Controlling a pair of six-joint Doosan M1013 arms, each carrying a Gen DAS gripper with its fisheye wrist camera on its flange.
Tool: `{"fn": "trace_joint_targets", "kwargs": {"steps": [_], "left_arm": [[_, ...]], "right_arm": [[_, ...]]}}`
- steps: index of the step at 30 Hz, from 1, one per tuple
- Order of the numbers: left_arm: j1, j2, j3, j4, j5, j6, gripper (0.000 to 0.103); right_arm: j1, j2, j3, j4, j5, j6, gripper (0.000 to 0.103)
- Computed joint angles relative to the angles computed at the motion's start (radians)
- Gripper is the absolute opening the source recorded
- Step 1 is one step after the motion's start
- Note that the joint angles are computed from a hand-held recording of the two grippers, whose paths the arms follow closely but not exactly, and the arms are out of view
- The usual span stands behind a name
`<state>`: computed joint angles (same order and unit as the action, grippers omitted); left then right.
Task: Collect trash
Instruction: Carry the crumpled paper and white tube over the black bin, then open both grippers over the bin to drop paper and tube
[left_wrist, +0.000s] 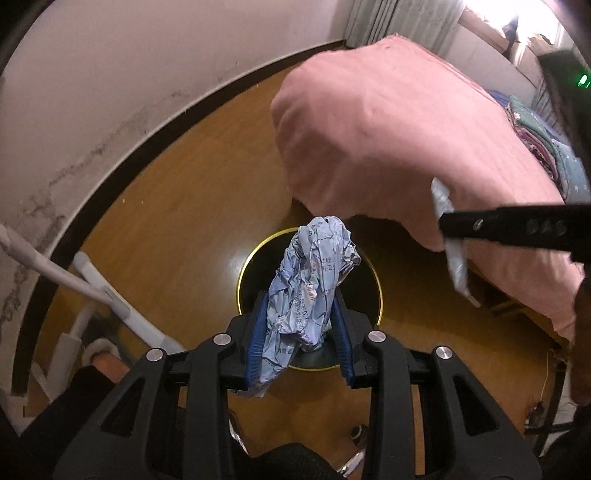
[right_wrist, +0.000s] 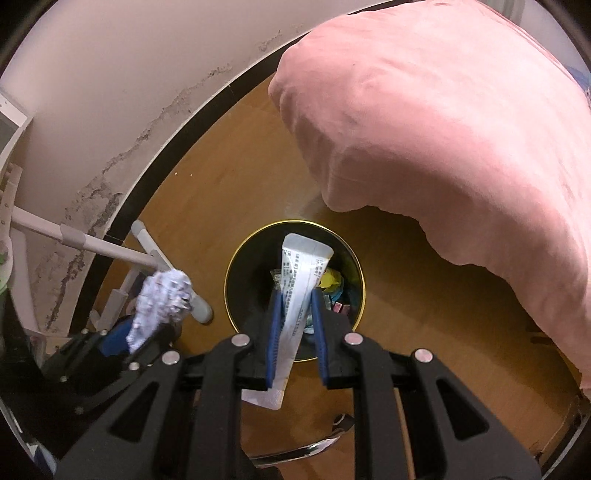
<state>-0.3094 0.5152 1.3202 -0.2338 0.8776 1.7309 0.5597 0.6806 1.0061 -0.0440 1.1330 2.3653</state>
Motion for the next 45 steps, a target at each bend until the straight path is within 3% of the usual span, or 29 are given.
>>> {"fn": "trace_joint_targets", "kwargs": {"steps": [19,21,23,35,37,39,45], "left_arm": [[0.009,-0.016,0.023,-0.061,0.024,-0.002,0.033],[0.008,-0.015,0.022,-0.060,0.025,-0.002,0.033],[0.008,-0.014,0.022,-0.060,0.027,-0.004,0.033],[-0.003,-0.004,0.006,-0.057,0.040,0.005,0.035],[-0.007,-0.003,0.002,-0.057,0.032,0.013,0.042],[-0.011,-0.007,0.001,-0.052,0.014,0.015,0.067],[-0.007,-0.025,-0.004,-0.079,0.004,0.049,0.076]], "right_arm": [[0.009,0.020,-0.027,0.012,0.025,-0.024,0.019],[0.008,0.021,-0.029,0.012,0.028,-0.024,0.028],[0.008,0.016,-0.024,0.003,0.017,-0.013,0.054],[0.007,0.005,-0.013,-0.043,-0.001,0.034,0.063],[0.006,0.001,-0.007,-0.050,-0.008,0.048,0.064],[0.006,-0.008,0.006,-0.064,-0.024,0.072,0.065],[0.005,-0.030,0.034,-0.098,-0.065,0.128,0.070]]}}
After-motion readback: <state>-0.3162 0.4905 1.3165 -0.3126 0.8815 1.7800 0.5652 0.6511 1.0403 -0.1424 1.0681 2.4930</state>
